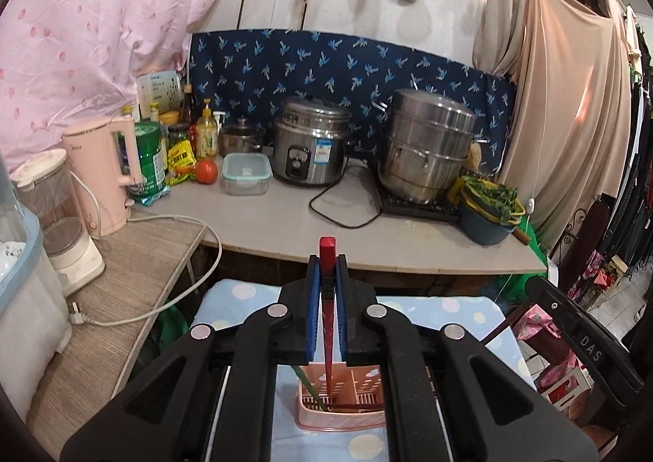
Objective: Organize utensils
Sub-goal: 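Lower both chopsticks into the pink basket and open both grippers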
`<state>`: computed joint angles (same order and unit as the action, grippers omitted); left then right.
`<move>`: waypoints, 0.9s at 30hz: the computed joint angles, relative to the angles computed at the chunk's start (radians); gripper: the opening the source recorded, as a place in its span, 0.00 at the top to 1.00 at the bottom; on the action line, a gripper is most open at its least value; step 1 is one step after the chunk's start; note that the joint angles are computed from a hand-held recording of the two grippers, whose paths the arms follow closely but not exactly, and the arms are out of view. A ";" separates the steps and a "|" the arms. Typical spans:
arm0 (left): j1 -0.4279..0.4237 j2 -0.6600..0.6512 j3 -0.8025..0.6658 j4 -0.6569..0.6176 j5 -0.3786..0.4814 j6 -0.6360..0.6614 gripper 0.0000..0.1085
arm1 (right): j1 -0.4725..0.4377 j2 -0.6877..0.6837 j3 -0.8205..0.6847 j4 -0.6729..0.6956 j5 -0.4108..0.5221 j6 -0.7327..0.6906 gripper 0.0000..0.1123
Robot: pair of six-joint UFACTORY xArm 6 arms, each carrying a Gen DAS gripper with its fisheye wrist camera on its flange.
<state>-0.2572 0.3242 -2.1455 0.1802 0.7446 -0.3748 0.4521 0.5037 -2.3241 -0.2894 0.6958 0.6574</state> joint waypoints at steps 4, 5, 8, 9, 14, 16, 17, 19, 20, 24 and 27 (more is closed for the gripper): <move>0.002 0.003 0.016 -0.003 0.007 -0.002 0.93 | 0.001 0.015 -0.002 0.026 0.018 -0.021 0.94; 0.003 0.001 0.023 -0.006 0.008 -0.003 0.93 | 0.003 0.019 -0.007 0.024 0.028 -0.023 0.94; 0.002 -0.014 0.054 0.006 -0.010 -0.015 0.93 | 0.005 0.009 0.009 0.010 0.026 -0.014 0.91; 0.001 -0.014 0.055 0.013 -0.009 -0.018 0.91 | 0.005 0.002 0.020 0.010 0.020 -0.013 0.90; -0.007 -0.049 0.108 0.051 -0.026 -0.046 0.70 | 0.009 -0.041 0.073 0.005 0.000 -0.006 0.90; -0.011 -0.071 0.135 0.065 -0.033 -0.056 0.68 | 0.011 -0.077 0.123 -0.001 -0.022 -0.002 0.90; -0.014 -0.083 0.147 0.072 -0.030 -0.061 0.68 | 0.013 -0.096 0.148 -0.007 -0.032 0.002 0.89; -0.019 -0.105 0.169 0.082 -0.024 -0.066 0.68 | 0.017 -0.134 0.199 -0.015 -0.050 0.008 0.89; -0.023 -0.118 0.182 0.095 -0.018 -0.073 0.68 | 0.018 -0.153 0.223 -0.015 -0.058 0.009 0.89; -0.040 -0.173 0.247 0.133 -0.002 -0.097 0.67 | 0.030 -0.253 0.366 -0.031 -0.099 0.027 0.89; -0.052 -0.223 0.312 0.155 -0.001 -0.113 0.67 | 0.039 -0.327 0.473 -0.041 -0.125 0.043 0.88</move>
